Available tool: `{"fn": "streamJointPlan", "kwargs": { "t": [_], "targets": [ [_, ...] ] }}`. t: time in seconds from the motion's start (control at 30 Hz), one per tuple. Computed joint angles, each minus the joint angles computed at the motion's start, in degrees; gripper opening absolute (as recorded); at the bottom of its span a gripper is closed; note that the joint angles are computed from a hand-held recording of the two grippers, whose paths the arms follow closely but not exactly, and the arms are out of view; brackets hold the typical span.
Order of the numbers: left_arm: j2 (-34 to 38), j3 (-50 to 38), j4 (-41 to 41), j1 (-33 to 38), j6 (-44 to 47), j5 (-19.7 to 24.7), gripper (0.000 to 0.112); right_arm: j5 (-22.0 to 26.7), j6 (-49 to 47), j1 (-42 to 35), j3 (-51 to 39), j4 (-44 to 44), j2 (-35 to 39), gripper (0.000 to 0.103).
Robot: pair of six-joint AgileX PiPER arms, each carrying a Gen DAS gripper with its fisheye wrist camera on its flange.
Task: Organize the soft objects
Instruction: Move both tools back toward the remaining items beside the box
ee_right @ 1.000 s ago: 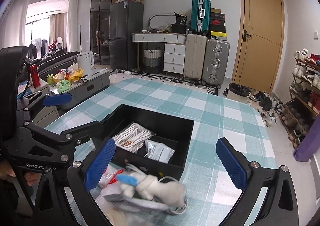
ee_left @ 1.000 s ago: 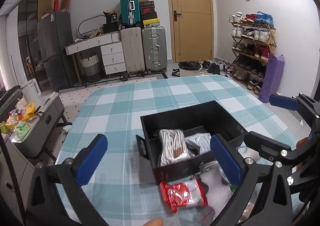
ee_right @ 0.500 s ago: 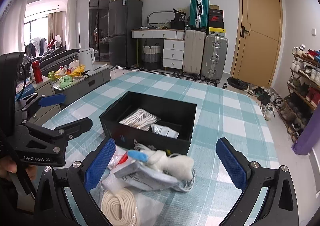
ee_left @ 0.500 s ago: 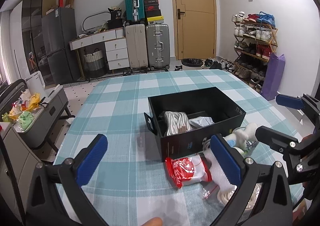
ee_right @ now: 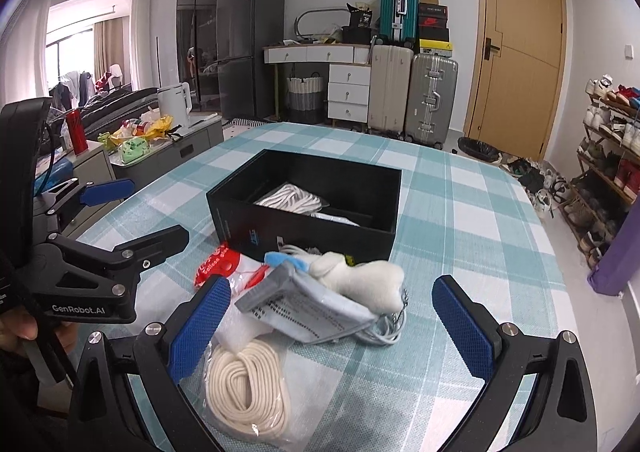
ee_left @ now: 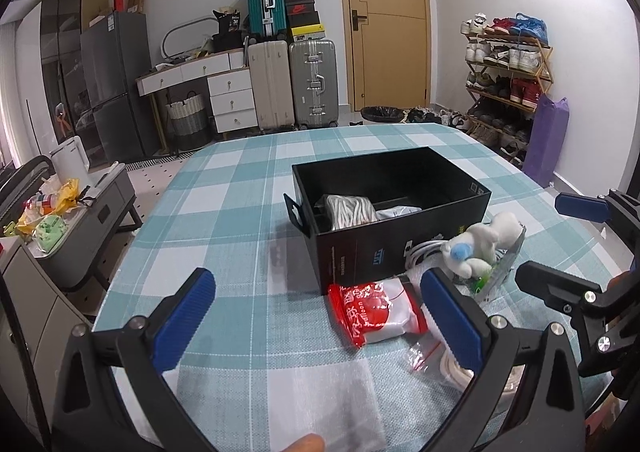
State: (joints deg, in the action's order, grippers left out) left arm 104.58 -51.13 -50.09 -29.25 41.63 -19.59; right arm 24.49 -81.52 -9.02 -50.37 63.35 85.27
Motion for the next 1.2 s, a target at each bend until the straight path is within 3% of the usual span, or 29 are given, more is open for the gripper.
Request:
{"fn": "streamJointPlan", "kwargs": {
  "t": [0.5, 1.2],
  "targets": [
    [3.36, 0.52, 4.42, 0.10, -4.76, -0.05, 0.103, 0.85, 1.44, -0.09, 0.89, -2.44, 2.28, 0.102],
    [4.90, 1.05, 6.35, 0.92, -7.36, 0.69, 0.103, 7.32, 8.98, 1.21, 0.36, -12.75, 5.58, 0.102]
  ]
}}
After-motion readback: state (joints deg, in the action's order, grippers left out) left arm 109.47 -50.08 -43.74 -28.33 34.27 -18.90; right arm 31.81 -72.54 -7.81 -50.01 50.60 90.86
